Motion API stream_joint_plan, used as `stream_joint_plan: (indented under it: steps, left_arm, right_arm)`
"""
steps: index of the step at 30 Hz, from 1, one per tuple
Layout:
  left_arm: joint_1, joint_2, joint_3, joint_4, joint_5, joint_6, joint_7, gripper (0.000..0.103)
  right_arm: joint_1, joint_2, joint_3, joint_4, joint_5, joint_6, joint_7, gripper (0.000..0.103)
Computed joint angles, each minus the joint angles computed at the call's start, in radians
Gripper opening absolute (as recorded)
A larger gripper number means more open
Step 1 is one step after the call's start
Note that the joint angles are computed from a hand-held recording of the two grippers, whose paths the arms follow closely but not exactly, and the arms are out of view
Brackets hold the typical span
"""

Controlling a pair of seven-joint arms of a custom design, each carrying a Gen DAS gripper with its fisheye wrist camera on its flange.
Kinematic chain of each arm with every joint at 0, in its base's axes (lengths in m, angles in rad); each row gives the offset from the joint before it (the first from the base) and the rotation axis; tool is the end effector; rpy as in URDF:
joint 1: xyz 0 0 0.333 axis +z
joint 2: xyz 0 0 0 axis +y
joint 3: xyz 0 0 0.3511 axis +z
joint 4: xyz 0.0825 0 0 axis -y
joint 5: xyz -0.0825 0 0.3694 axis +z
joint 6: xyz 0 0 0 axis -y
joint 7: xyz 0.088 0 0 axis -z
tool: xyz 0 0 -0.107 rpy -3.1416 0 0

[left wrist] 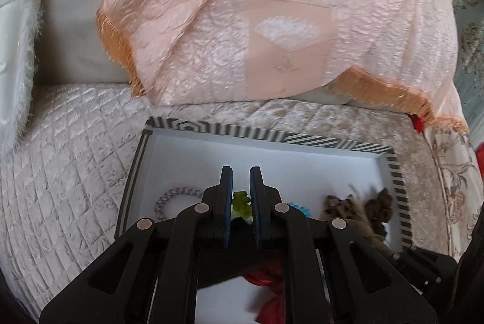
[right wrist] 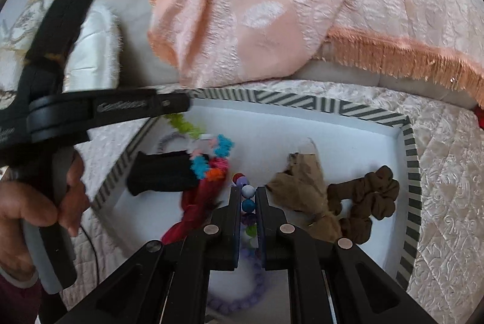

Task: Organize jewelry
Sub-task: 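Carry the green flower bracelet with the left tool while the right tool carries the multicolor bracelet to the tray, then open the left tool over the tray while the right tool releases the multicolor bracelet there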

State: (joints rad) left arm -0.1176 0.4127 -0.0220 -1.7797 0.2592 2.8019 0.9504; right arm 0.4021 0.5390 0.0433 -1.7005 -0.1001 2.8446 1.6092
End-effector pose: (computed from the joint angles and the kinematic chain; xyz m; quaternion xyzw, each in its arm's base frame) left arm 0.6891 -0.1069 0.4350 -0.7568 0.5771 -0.2447 0.1853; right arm 0.6545 0.3120 0.3899 -0.8160 0.4949 -0.1701 0.2456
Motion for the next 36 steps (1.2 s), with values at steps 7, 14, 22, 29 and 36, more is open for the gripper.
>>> stream_joint_plan:
  steps: [7,14,22,29,36]
  left_arm:
    - [-0.011,0.016,0.025,-0.007,0.023,0.000,-0.033,0.010]
    - [0.005,0.015,0.006,-0.023,0.000,0.017,-0.025,0.040]
    - [-0.047,-0.054,0.060,-0.118,0.079,0.074,-0.098,0.052]
    - [-0.093,-0.143,0.101,-0.214,0.279,0.092,-0.255,0.052]
    - [-0.080,-0.240,0.076,-0.319,0.463,0.094,-0.422,0.052]
  right_arm:
    - [0.064,0.032,-0.104,0.042,-0.096,-0.032,0.145,0.008]
    - [0.045,0.011,-0.089,0.007,-0.132,-0.022,0.176,0.008]
    - [0.051,-0.064,-0.093,-0.100,-0.161,0.031,0.207,0.010]
    - [0.082,-0.118,-0.115,-0.170,-0.212,0.071,0.254,0.023]
    - [0.136,-0.182,-0.156,-0.247,-0.324,0.085,0.353,0.027]
